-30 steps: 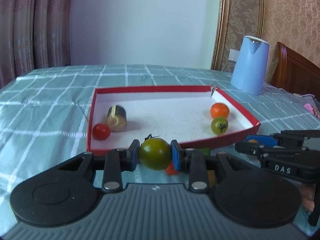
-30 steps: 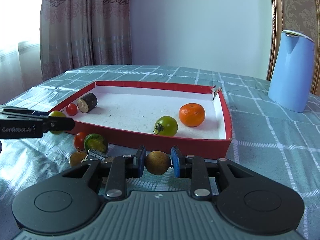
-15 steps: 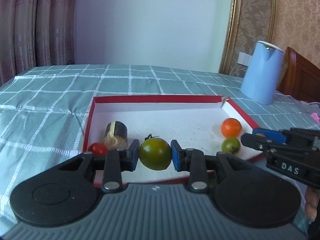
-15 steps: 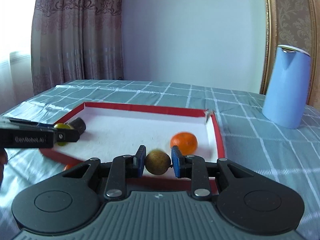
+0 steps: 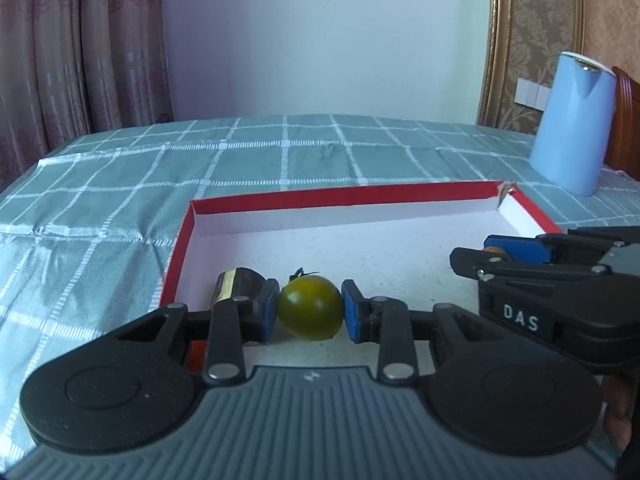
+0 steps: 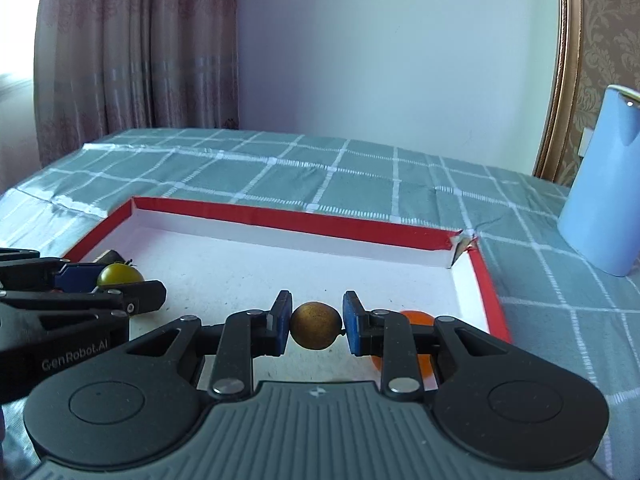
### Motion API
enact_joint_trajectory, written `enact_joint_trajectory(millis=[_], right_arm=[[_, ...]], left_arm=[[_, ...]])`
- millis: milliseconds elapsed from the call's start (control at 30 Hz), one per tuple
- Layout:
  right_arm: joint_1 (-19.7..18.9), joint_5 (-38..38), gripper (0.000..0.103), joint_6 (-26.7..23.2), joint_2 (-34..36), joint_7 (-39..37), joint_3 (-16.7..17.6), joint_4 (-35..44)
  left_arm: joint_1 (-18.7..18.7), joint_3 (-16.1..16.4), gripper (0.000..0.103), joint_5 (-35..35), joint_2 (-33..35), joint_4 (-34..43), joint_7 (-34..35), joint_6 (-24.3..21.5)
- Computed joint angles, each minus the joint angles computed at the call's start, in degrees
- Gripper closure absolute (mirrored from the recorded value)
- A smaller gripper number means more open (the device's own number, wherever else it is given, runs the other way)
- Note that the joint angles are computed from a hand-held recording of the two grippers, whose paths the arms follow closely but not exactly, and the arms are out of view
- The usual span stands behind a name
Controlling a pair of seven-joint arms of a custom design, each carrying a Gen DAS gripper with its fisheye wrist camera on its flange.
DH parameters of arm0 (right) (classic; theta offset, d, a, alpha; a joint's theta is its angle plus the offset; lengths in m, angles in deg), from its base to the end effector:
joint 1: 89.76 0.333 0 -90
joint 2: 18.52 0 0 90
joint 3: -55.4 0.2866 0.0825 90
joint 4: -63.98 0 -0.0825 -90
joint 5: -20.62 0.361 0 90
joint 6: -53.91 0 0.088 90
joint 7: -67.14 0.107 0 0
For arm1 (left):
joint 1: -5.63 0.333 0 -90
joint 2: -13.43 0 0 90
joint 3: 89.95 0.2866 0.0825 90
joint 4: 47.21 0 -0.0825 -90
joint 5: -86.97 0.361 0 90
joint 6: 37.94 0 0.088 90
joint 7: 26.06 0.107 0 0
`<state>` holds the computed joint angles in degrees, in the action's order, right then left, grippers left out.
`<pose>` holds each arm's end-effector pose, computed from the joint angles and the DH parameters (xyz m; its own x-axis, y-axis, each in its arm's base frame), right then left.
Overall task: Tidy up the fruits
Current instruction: 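Release the dark-green tomato into the tray with the left gripper while the right gripper carries the brown fruit, then lower the small brown fruit into the tray and open the right gripper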
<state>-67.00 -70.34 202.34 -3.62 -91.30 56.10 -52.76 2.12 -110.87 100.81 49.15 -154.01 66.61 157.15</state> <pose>0.5249 0.2483 0.3192 -0.2321 -0.9711 0.0563 -0.5575 0.0854 -0.8258 0.6025 -0.2627 0.3113 -0.5436 -0.8392 0.0157 -0.4780 0.2942 -0.8277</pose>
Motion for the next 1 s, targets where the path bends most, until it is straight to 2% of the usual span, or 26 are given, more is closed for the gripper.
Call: enact_joint_trajectory(millis=[67,267,300,400,467,533,567,667,867,933,1000], right_arm=[[-0.4,1.2,0.076,0.6,0.9,-0.8,-0.2,0.9],[-0.5,4.6,0.076,1.9,2.8,-3.9,-1.1,2.8],[-0.6,5.4,0.076,2.5,3.1,-4.7,-1.2,3.1],[0.1,6.0,0.076,2.3,3.5,-5.0,-1.9,3.5],[0.4,6.2,0.076,2.2,3.4,-5.3,-2.1,3.4],[0.5,6.2,0.076,2.5,3.3,-4.9,-2.3,3.3],[0.5,6.2,0.076,2.5,3.2,-4.7,-2.4,3.2],[0.5,6.5,0.076,2.5,3.3,-5.0,-2.4,3.3],[0.0,5.6,0.076,4.6,3.0,-2.4,-2.9,2.9],[-0.2,5.2,0.075,5.1,2.8,-1.5,-2.9,2.6],[-0.5,4.4,0.074,5.9,2.6,-0.5,-2.9,2.3]], left_arm=[[-0.5,0.3,0.072,-0.3,0.7,1.2,0.0,-0.7],[-4.5,4.1,0.072,-2.6,1.1,2.7,0.5,-0.6],[-5.2,4.8,0.069,-2.9,1.0,2.7,0.7,-0.4],[-6.6,6.1,0.047,-4.0,0.9,2.4,1.0,0.5],[-8.4,8.1,0.043,-5.4,0.8,2.5,1.0,1.3],[-7.2,6.8,0.033,-5.1,1.0,2.6,0.9,1.1],[-6.4,6.0,0.033,-4.7,1.2,2.6,0.8,1.0],[-6.4,6.0,0.033,-4.6,1.1,2.4,1.0,1.2],[-0.4,0.3,0.026,-0.8,1.5,1.3,0.2,1.3],[0.3,-0.1,0.023,0.2,1.1,0.3,0.0,2.4],[-1.4,1.8,0.022,0.0,0.3,-0.9,0.2,4.1]])
